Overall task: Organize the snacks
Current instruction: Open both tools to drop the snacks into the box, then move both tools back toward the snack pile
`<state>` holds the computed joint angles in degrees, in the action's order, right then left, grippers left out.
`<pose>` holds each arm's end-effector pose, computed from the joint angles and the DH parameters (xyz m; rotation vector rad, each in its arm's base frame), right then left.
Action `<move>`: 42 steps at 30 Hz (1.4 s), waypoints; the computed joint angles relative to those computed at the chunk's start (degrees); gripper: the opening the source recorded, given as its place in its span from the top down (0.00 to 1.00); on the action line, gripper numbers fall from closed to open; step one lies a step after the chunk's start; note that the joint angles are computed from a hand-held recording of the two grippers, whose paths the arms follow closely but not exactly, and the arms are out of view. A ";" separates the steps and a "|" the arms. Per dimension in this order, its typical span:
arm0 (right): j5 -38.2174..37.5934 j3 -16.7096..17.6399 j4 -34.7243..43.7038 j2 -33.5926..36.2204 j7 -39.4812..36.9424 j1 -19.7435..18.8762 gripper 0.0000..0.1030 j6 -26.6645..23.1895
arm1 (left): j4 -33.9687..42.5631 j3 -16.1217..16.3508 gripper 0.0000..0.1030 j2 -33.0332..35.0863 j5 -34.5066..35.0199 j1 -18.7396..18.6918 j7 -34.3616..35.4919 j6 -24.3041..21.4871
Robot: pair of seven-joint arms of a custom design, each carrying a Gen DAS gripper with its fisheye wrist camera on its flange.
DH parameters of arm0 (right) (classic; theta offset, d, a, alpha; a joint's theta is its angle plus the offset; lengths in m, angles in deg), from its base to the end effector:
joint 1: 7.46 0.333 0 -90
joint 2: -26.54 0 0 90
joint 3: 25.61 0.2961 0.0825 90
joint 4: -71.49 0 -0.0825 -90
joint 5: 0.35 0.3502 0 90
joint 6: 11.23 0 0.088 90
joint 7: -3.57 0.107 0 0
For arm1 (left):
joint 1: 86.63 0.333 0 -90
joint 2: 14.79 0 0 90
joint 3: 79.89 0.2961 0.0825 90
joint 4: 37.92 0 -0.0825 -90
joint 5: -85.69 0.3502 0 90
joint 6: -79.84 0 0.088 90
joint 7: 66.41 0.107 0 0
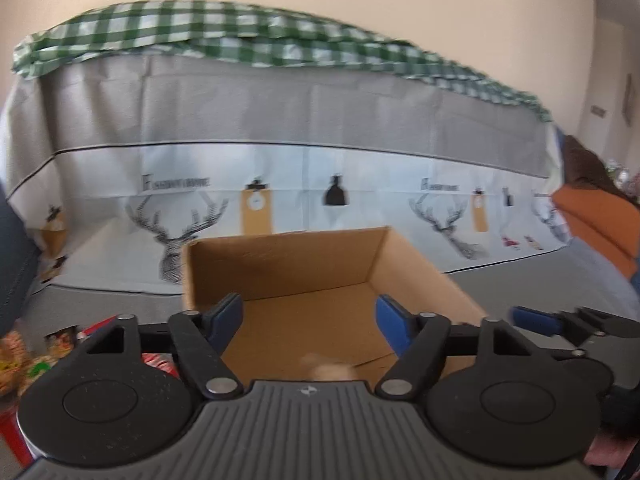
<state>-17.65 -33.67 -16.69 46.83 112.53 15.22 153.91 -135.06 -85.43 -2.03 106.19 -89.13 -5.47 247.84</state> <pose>0.6438 0.2032 0.5627 -1.7578 1.4225 -0.8504 0.6305 -0.1048 0.5774 -1.6833 1.5665 -1.0063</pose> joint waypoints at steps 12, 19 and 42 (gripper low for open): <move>-4.58 0.81 10.21 5.43 4.84 -0.83 0.45 -24.27 | 10.03 -0.47 0.21 5.15 -0.75 0.87 -0.57 -25.84; -1.19 2.35 10.70 5.25 3.72 -3.06 0.74 -26.18 | 8.54 -1.94 0.40 5.02 -6.48 1.54 9.10 -24.27; -4.42 1.93 -1.45 -3.49 3.51 -2.58 0.61 -9.55 | -2.23 -0.33 0.38 -1.71 -4.40 1.72 6.83 -9.46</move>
